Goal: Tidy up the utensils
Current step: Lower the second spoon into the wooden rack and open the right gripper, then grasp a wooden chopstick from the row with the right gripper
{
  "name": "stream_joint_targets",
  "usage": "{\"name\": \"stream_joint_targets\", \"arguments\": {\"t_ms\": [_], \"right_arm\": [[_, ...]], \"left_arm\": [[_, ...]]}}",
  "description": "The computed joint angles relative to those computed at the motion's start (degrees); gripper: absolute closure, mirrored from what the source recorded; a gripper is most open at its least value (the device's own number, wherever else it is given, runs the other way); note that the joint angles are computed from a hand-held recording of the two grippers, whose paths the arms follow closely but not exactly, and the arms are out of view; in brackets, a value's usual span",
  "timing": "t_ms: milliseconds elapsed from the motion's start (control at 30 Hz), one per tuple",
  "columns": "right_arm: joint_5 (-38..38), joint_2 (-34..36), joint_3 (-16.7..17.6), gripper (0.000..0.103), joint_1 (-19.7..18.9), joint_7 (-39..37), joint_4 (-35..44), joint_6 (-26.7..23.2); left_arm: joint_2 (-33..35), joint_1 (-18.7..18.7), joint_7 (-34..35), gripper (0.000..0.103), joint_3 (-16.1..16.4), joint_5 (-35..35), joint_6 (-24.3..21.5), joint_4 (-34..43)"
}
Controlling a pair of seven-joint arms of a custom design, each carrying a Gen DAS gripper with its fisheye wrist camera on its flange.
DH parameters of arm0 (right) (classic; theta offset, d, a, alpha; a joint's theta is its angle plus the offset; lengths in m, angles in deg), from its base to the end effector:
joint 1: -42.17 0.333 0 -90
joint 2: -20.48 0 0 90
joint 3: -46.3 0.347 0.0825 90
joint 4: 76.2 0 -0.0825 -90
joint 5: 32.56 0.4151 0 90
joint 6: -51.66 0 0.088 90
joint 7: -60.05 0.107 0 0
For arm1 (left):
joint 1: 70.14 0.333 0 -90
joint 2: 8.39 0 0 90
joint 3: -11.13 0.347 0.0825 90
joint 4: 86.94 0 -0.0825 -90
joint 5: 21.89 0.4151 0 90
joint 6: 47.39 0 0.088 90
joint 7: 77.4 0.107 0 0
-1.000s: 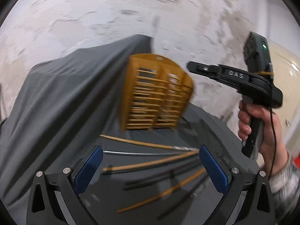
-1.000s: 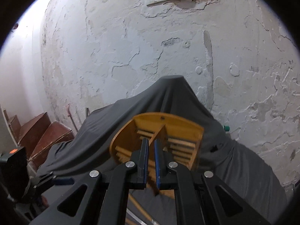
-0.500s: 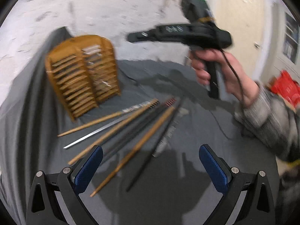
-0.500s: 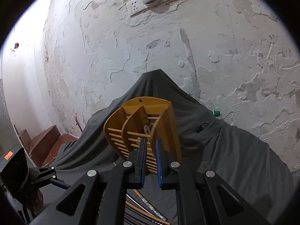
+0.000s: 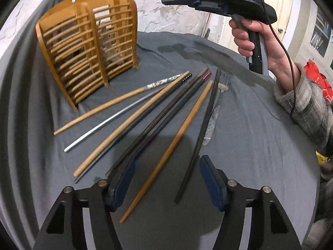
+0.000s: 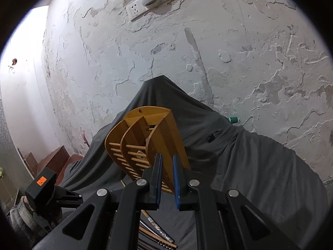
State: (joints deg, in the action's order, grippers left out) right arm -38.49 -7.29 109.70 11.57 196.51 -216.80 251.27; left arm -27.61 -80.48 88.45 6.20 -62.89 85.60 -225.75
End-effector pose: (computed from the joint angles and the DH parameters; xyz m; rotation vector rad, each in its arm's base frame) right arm 0.3898 0.3433 0.5290 -1.4478 1.2489 -0.5997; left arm 0.4577 -0.1392 0.4738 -0.6095 2.8664 -0.8835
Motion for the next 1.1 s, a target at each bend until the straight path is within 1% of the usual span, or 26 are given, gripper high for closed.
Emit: {"name": "stream_joint_targets", "arguments": {"t_ms": [33, 67, 100, 133, 367, 400, 500, 567, 600, 667, 700, 733, 767, 833, 933, 1100], "right_arm": [[-0.1, 0.2, 0.0, 0.092, 0.1, -0.1, 0.1, -0.1], [-0.2, 0.3, 0.2, 0.092, 0.0, -0.2, 0.3, -0.6], [-0.4, 0.3, 0.3, 0.092, -0.2, -0.3, 0.5, -1.1], [-0.7, 0.6, 0.5, 0.092, -0.2, -0.3, 0.7, -1.5], [-2.5, 1.3, 0.8, 0.092, -0.6, 1.0, 1.1, -2.9], [-2.8, 1.4, 0.7, 0.092, -0.6, 1.2, 1.1, -2.9], [-3.4, 1.5, 0.6, 0.092, -0.5, 1.5, 1.2, -2.9], [-3.7, 1.6, 0.5, 0.092, -0.3, 1.5, 1.2, -2.9], [-3.9, 1.8, 0.6, 0.092, -0.4, 1.5, 1.4, -3.1], [-4.1, 1.8, 0.7, 0.092, -0.5, 1.5, 1.5, -3.2], [-4.2, 2.0, 0.7, 0.092, -0.4, 1.6, 1.5, -3.3], [-4.2, 2.0, 0.7, 0.092, -0.5, 1.8, 1.5, -3.4], [-4.2, 1.9, 0.6, 0.092, -0.5, 2.0, 1.4, -3.5], [-4.2, 1.7, 0.6, 0.092, -0.5, 2.3, 1.3, -3.4], [-4.1, 1.3, 0.8, 0.092, -1.0, 3.0, 1.3, -3.5], [-3.8, 0.5, 0.6, 0.092, -1.3, 4.2, 0.7, -2.6]], "left_arm": [[0.3, -0.1, 1.0, 0.053, 0.5, -0.6, -0.5, 0.1], [0.9, -0.2, 1.8, 0.062, 1.1, -1.5, -1.6, 0.6], [1.1, -0.2, 3.2, 0.079, 1.8, -3.1, -3.0, 0.9], [1.1, 0.0, 3.6, 0.083, 1.8, -3.7, -3.4, 0.9], [1.9, 1.8, 3.9, 0.082, 1.5, -6.0, -4.2, 1.3], [1.9, 2.2, 3.0, 0.081, 1.1, -5.6, -3.3, 1.3], [2.0, 2.6, 2.2, 0.081, 1.1, -5.6, -2.6, 1.4], [1.7, 2.5, 2.7, 0.081, 0.8, -5.1, -1.8, 1.0], [1.6, 2.4, 3.0, 0.085, 0.9, -4.9, -2.2, 0.9], [1.3, 2.1, 4.4, 0.087, 1.4, -4.7, -5.2, 1.1], [1.1, 1.9, 5.2, 0.093, 1.5, -4.6, -6.5, 1.1], [0.9, 1.8, 5.8, 0.096, 1.5, -4.7, -7.3, 1.0], [0.4, 1.6, 7.0, 0.096, 1.4, -4.9, -7.7, 0.5], [-0.9, 1.1, 8.8, 0.097, 0.9, -5.6, -6.0, -0.9], [-2.2, 0.4, 10.9, 0.098, 1.5, -7.5, -7.0, -1.9], [-4.7, 0.5, 14.4, 0.098, 4.9, -15.5, -10.3, -2.0]]}}
